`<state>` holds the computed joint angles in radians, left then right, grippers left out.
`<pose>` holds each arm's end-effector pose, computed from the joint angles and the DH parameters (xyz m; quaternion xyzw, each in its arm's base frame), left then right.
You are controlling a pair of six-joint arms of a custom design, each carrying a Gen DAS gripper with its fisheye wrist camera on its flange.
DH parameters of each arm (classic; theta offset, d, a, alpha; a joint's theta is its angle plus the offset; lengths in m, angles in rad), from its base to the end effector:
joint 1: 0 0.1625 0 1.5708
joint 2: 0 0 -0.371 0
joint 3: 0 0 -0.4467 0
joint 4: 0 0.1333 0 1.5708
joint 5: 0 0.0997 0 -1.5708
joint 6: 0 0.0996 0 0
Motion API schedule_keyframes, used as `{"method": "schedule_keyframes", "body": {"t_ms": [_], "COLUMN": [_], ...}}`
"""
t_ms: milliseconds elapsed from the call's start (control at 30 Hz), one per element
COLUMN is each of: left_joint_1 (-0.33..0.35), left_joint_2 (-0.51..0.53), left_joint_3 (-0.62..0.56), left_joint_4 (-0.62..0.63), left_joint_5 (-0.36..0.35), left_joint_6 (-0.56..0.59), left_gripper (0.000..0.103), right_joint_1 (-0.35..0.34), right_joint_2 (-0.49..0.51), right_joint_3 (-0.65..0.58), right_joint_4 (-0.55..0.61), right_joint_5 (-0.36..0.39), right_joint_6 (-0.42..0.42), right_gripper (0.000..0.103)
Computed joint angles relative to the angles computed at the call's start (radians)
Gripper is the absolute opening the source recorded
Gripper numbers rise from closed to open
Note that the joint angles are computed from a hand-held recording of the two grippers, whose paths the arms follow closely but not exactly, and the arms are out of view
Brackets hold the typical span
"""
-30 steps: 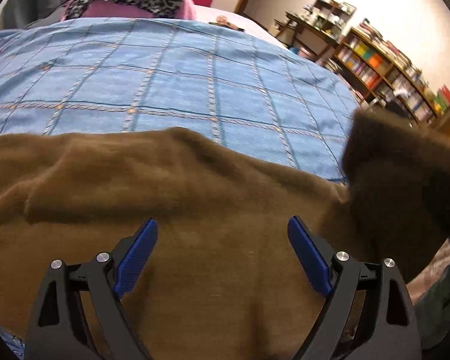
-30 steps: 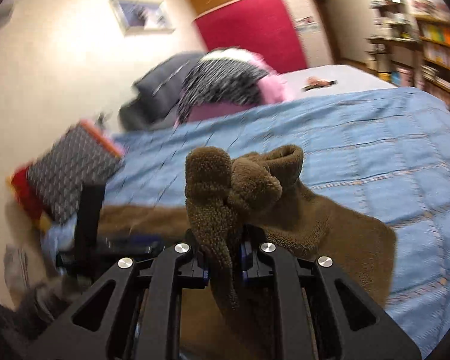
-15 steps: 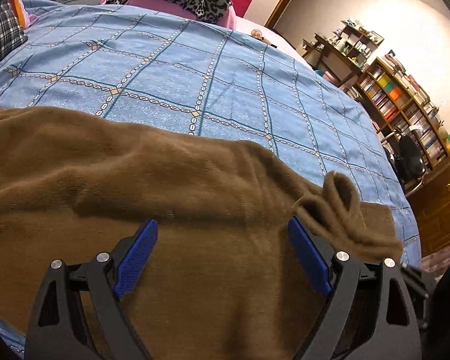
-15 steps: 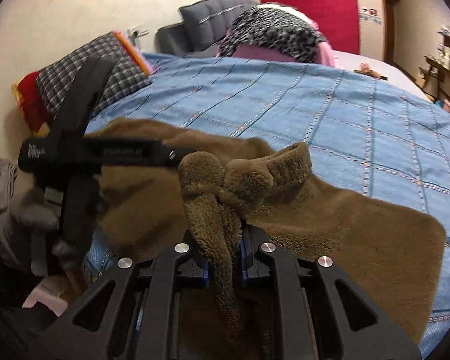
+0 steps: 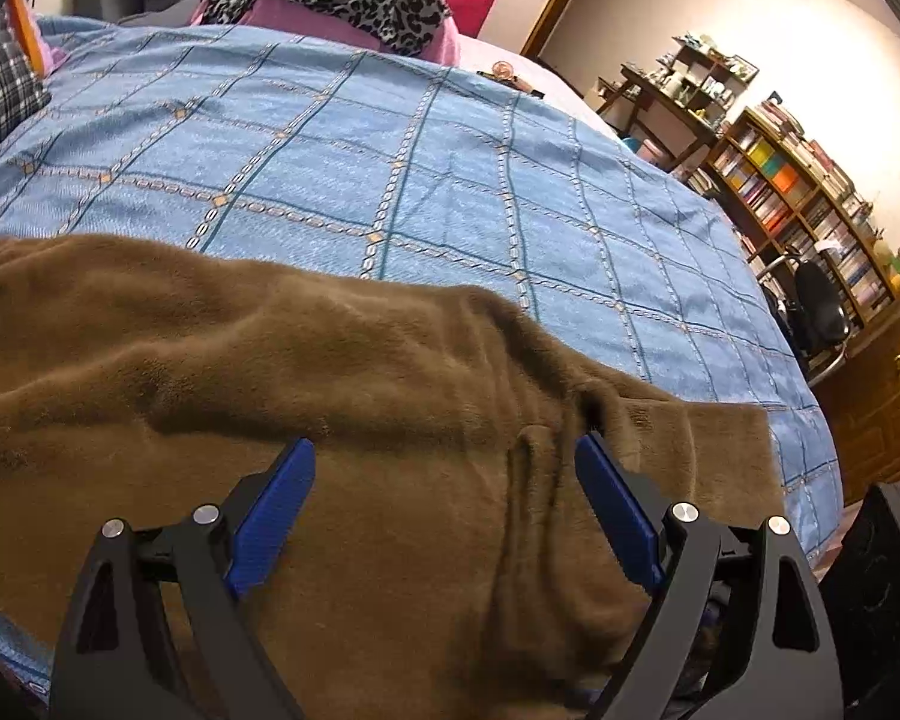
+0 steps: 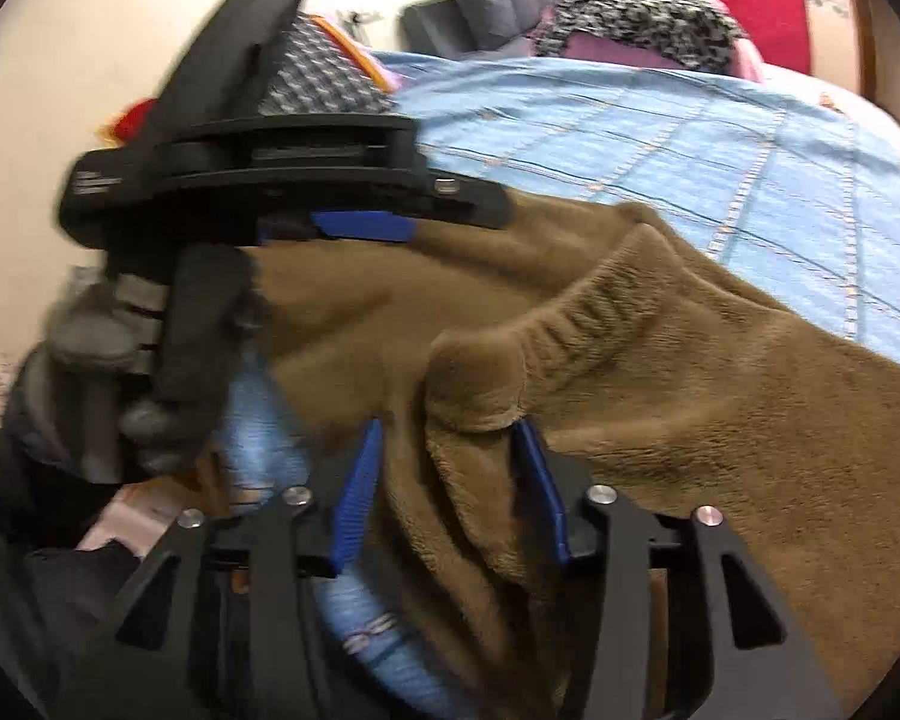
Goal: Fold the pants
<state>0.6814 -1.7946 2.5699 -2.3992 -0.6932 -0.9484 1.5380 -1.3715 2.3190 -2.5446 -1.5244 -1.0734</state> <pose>-0.1316 -0.3770 0.1533 -0.0380 0.9042 -0.3522 0.2386 0.1235 -0.4408 0.0666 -0.4972 0.8672 -0.0234 0.0128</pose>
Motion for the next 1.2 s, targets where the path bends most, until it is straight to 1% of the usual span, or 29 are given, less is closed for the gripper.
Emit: {"method": "schedule_keyframes", "body": {"t_ms": [67,167,267,333,400,467,533,633,700,767,800,867,933,967,1033,1067,1100,1167,1200], "left_joint_1": [-0.008,-0.024,-0.015,-0.001,0.017,0.031,0.034,0.03,0.031,0.025,0.014,-0.017,-0.056,-0.07,-0.083,-0.087,-0.084,-0.072,-0.058], "left_joint_2": [0.01,0.04,0.121,0.175,0.223,0.254,0.254,0.251,0.245,0.242,0.238,0.24,0.251,0.26,0.275,0.286,0.309,0.342,0.371], "left_joint_3": [-0.01,-0.022,-0.058,-0.086,-0.109,-0.118,-0.096,-0.086,-0.083,-0.089,-0.099,-0.116,-0.137,-0.149,-0.159,-0.161,-0.167,-0.179,-0.194], "left_joint_4": [-0.003,-0.021,-0.029,0.012,0.072,0.131,0.097,0.081,0.081,0.104,0.139,0.193,0.245,0.238,0.183,0.13,0.038,-0.064,-0.117], "left_joint_5": [-0.002,-0.019,-0.062,-0.078,-0.08,-0.061,-0.056,-0.046,-0.047,-0.048,-0.04,-0.011,0.036,0.05,0.054,0.049,0.03,-0.002,-0.031], "left_joint_6": [0.005,0.022,0.042,0.028,-0.008,-0.05,-0.038,-0.033,-0.04,-0.064,-0.088,-0.119,-0.134,-0.119,-0.08,-0.048,0.01,0.075,0.109], "left_gripper": [0.088,0.091,0.091,0.091,0.091,0.093,0.093,0.093,0.093,0.093,0.093,0.092,0.092,0.092,0.091,0.091,0.089,0.083,0.079], "right_joint_1": [-0.003,-0.018,-0.038,-0.046,-0.062,-0.082,-0.118,-0.166,-0.198,-0.216,-0.22,-0.229,-0.229,-0.232,-0.229,-0.228,-0.228,-0.22,-0.212], "right_joint_2": [-0.015,-0.023,-0.031,-0.043,-0.077,-0.127,-0.18,-0.222,-0.23,-0.221,-0.209,-0.189,-0.178,-0.175,-0.16,-0.145,-0.133,-0.107,-0.09], "right_joint_3": [0.003,-0.014,-0.044,-0.057,-0.058,-0.05,-0.047,-0.047,-0.044,-0.047,-0.054,-0.066,-0.073,-0.075,-0.088,-0.1,-0.11,-0.123,-0.133], "right_joint_4": [0.034,0.108,0.202,0.243,0.273,0.282,0.25,0.157,0.032,-0.037,-0.066,-0.11,-0.144,-0.161,-0.18,-0.189,-0.196,-0.223,-0.229], "right_joint_5": [0.007,0.027,0.055,0.069,0.084,0.097,0.127,0.157,0.151,0.128,0.11,0.092,0.079,0.084,0.093,0.098,0.098,0.081,0.067], "right_joint_6": [-0.026,-0.033,-0.03,-0.035,-0.064,-0.076,-0.037,0.064,0.139,0.182,0.204,0.219,0.24,0.254,0.287,0.298,0.296,0.288,0.296], "right_gripper": [0.05,0.05,0.05,0.05,0.05,0.05,0.05,0.05,0.05,0.05,0.05,0.05,0.05,0.05,0.05,0.05,0.05,0.05,0.05]}}
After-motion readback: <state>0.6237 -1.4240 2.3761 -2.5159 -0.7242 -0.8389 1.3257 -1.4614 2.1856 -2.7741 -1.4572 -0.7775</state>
